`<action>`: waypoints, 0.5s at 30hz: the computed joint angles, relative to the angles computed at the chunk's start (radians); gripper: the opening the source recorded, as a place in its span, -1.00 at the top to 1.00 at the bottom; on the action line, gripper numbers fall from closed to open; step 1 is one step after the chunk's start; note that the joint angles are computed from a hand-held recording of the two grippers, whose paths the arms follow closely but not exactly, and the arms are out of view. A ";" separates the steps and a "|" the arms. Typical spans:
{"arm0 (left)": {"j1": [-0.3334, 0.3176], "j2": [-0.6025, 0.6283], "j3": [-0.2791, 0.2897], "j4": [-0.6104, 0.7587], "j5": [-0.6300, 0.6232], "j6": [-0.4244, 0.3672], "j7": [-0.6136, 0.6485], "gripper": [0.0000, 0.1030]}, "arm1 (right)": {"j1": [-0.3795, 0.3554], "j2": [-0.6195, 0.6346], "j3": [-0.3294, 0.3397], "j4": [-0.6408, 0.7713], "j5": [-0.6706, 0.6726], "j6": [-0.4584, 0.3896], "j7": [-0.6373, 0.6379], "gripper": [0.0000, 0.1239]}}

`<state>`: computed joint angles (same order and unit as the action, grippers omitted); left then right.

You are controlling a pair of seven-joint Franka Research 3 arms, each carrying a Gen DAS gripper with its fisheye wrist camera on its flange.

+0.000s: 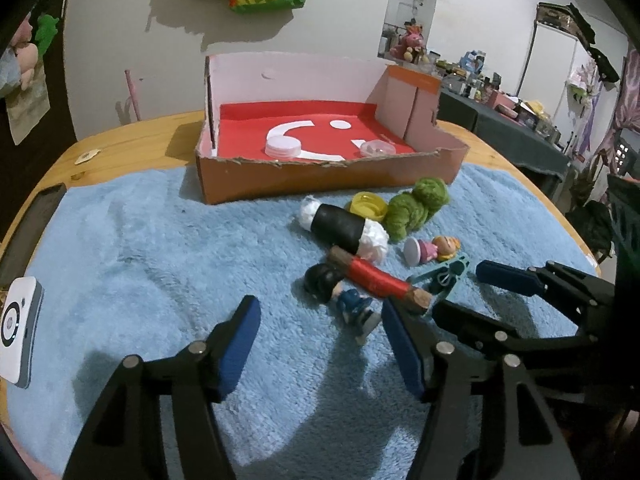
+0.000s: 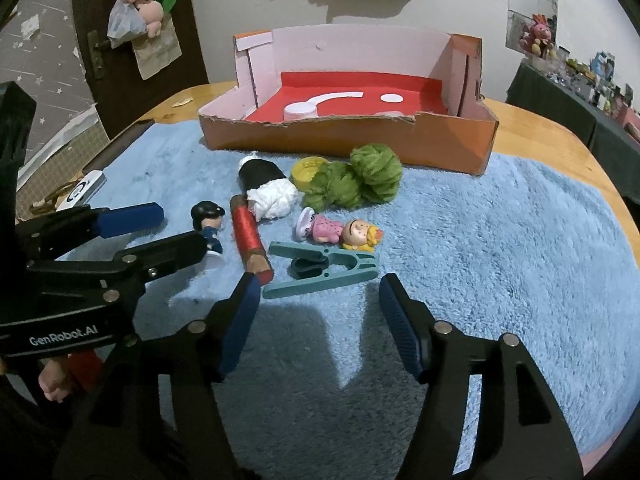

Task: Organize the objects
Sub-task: 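Reach the left tool to the blue-and-black figurine while the right tool approaches the teal clothespin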

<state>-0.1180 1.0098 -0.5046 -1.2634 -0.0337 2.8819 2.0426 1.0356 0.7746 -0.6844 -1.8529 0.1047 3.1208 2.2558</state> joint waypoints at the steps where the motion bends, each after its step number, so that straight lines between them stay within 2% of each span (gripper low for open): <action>1: 0.003 0.005 -0.005 0.005 0.000 -0.006 0.007 -0.32 | -0.007 0.000 0.006 0.001 0.000 0.000 -0.003 -0.02; 6: 0.011 0.014 -0.016 0.017 -0.008 -0.017 0.027 -0.40 | -0.020 0.001 0.015 0.007 0.000 0.001 -0.017 -0.08; 10: 0.014 0.017 -0.022 0.021 -0.012 -0.024 0.054 -0.40 | -0.018 0.011 -0.001 0.014 0.001 -0.012 -0.008 -0.08; 15: 0.017 0.013 -0.026 0.017 -0.011 -0.033 0.100 -0.40 | -0.039 0.003 0.008 0.007 0.004 -0.005 -0.001 -0.08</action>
